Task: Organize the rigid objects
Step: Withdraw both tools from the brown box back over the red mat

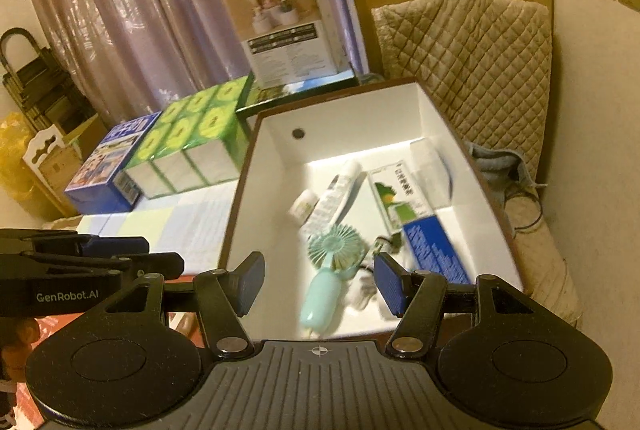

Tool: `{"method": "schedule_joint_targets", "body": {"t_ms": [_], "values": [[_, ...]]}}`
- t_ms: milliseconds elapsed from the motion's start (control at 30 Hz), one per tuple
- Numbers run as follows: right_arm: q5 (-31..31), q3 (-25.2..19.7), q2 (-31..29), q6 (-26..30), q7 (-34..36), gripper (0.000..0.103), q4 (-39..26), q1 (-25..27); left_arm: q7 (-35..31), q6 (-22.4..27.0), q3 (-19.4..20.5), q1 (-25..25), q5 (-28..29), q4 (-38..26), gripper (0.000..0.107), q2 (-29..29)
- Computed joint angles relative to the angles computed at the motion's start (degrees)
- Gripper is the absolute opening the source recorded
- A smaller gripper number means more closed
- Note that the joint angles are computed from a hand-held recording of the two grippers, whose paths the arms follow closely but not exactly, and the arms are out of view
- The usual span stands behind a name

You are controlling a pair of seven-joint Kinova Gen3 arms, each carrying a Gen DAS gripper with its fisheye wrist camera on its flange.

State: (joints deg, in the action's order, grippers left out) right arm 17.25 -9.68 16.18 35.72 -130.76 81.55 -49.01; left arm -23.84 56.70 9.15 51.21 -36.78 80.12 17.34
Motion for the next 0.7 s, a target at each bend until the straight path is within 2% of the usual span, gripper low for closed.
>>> {"method": "schedule_joint_targets", "body": {"t_ms": [300, 700], "values": [[-0.7, -2.0, -1.8, -0.6, -0.8, 0.058, 3.0, -1.6, 5.2, 1.7, 2.1, 1.5, -1.2, 5.3, 0.045, -3.7], [-3.3, -3.7, -0.9, 1.1, 1.4, 0.058, 2.7, -3.6, 10.3, 3.5, 5.7, 0.0, -0.4, 11.2, 0.045, -7.5]]}}
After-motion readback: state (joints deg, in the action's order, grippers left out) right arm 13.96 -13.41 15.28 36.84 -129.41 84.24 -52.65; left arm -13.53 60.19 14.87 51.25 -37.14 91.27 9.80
